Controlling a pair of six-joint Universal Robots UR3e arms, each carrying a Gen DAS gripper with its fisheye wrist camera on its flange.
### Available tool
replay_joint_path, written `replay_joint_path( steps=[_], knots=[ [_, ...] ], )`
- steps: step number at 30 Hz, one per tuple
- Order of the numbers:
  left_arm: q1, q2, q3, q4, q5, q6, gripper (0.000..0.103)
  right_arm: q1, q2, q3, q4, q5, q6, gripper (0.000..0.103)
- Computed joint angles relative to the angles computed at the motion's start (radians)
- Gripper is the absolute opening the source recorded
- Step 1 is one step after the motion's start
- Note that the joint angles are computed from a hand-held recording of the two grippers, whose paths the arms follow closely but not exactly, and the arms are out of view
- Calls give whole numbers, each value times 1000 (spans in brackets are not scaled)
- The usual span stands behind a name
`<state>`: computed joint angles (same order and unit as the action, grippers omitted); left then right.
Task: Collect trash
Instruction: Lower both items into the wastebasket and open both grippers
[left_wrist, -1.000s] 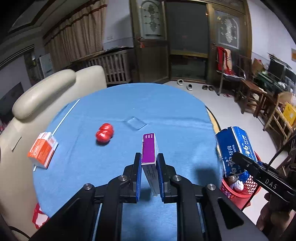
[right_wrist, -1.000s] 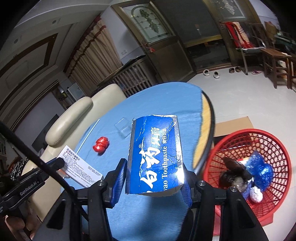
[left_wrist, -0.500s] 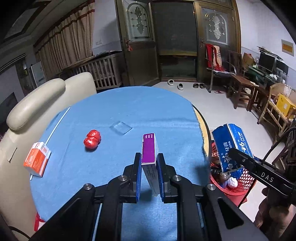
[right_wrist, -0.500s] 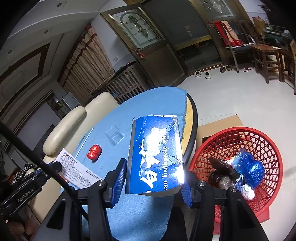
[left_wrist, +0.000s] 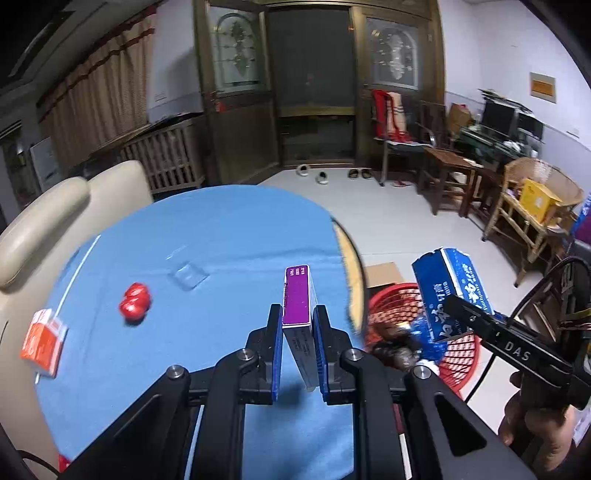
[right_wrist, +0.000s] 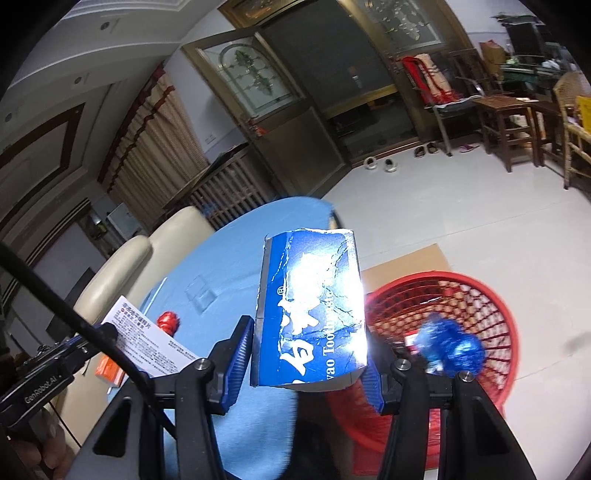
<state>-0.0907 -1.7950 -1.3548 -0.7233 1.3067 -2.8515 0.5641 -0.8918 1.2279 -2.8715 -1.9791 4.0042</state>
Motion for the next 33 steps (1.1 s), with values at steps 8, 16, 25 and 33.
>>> replay_joint_path(
  steps=[8,16,25,33],
  knots=[
    [-82,-76,114,-42,-57,-10,16,-50,-138,249,-40,-22,57,56],
    [-131,-160,224,-99,-96,-21,16,-94,-180,338,-15,-4,80,56],
    [-153,-213,274,-134,-101,-26,16,-148,-192,379,47,50,136,78],
    [-186,-274,345,-186,-100,-21,16,-168,-253,468,10,21,171,78]
  ],
)
